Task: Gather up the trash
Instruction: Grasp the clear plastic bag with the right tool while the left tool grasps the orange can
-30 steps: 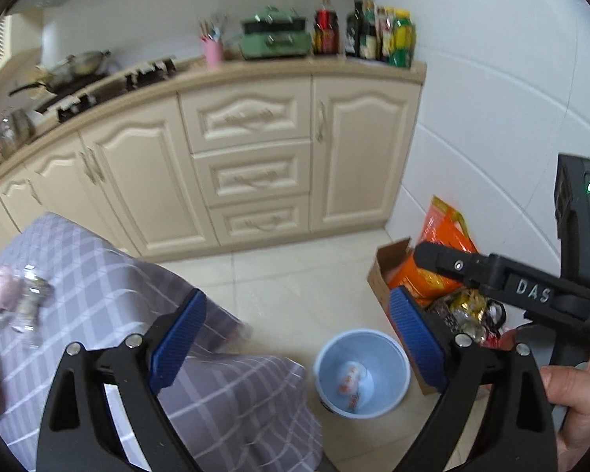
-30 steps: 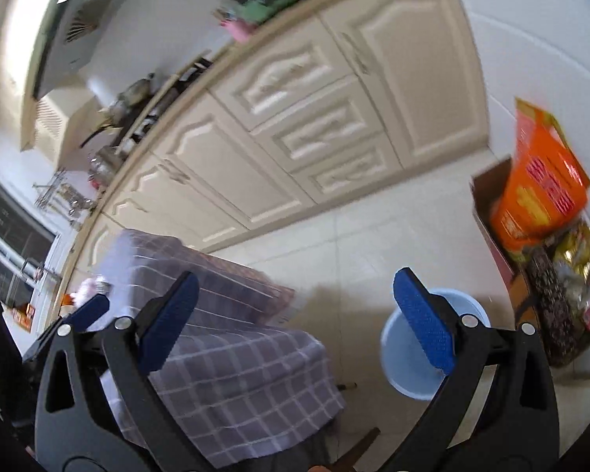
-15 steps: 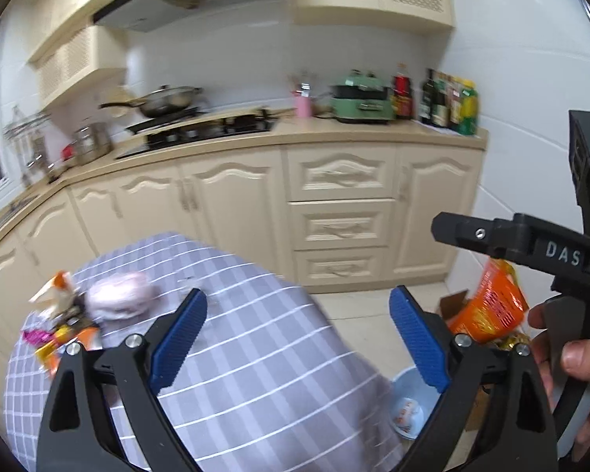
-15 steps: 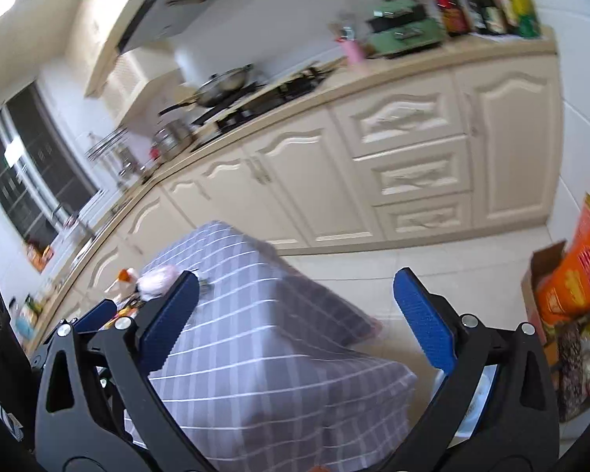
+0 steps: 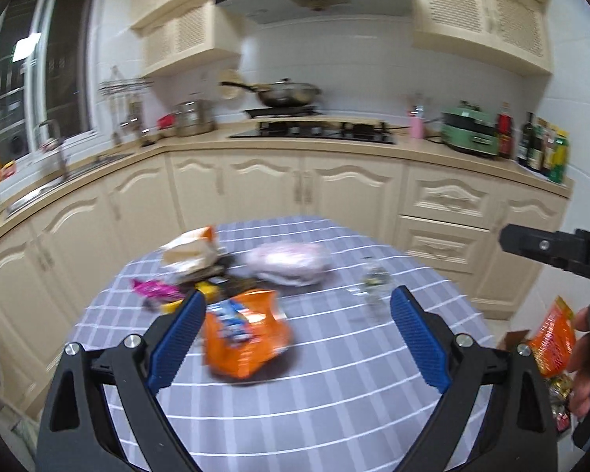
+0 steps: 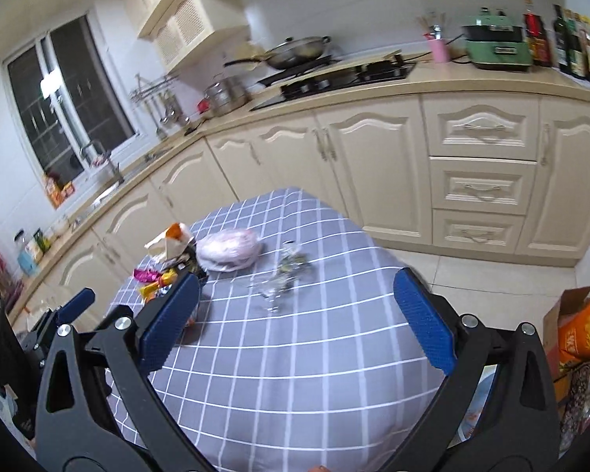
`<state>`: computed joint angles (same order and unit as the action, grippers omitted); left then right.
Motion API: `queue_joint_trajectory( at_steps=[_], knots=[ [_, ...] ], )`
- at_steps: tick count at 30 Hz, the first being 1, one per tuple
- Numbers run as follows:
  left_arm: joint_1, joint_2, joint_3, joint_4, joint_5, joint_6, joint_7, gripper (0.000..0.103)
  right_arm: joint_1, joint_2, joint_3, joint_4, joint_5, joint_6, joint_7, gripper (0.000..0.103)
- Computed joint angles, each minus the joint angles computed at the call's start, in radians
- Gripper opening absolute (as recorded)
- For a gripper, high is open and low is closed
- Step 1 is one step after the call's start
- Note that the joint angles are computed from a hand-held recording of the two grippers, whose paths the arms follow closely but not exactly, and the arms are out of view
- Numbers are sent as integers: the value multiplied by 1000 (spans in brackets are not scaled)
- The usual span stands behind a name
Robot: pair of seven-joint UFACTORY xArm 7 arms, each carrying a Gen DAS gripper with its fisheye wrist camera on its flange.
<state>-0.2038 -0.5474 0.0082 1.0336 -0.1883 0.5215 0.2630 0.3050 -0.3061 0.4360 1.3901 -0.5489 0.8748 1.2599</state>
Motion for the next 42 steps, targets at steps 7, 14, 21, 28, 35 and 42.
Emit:
queue_joint_trajectory(
  at_steps=[7, 14, 21, 28, 35, 42],
  knots=[
    [118, 79, -7, -9, 98, -33, -67, 93, 62, 154, -14, 97, -29, 38, -22, 97],
    [174, 199, -36, 36, 192, -44, -126, 93, 131, 251, -104, 133, 3, 72, -54, 97],
    [159, 291, -35, 112, 199, 2, -134, 91, 184, 419, -197, 276, 29, 89, -141, 97],
    [119, 343, 5, 175, 51, 89, -17, 42, 225, 468, -258, 302, 91, 71, -221, 45],
    [106, 286, 20, 122, -62, 79, 65, 35, 205, 306, -236, 110, 100, -60, -161, 43],
    [90, 194, 39, 45, -113, 87, 96, 33, 152, 181, -171, 16, 120, -121, -135, 44]
  ],
)
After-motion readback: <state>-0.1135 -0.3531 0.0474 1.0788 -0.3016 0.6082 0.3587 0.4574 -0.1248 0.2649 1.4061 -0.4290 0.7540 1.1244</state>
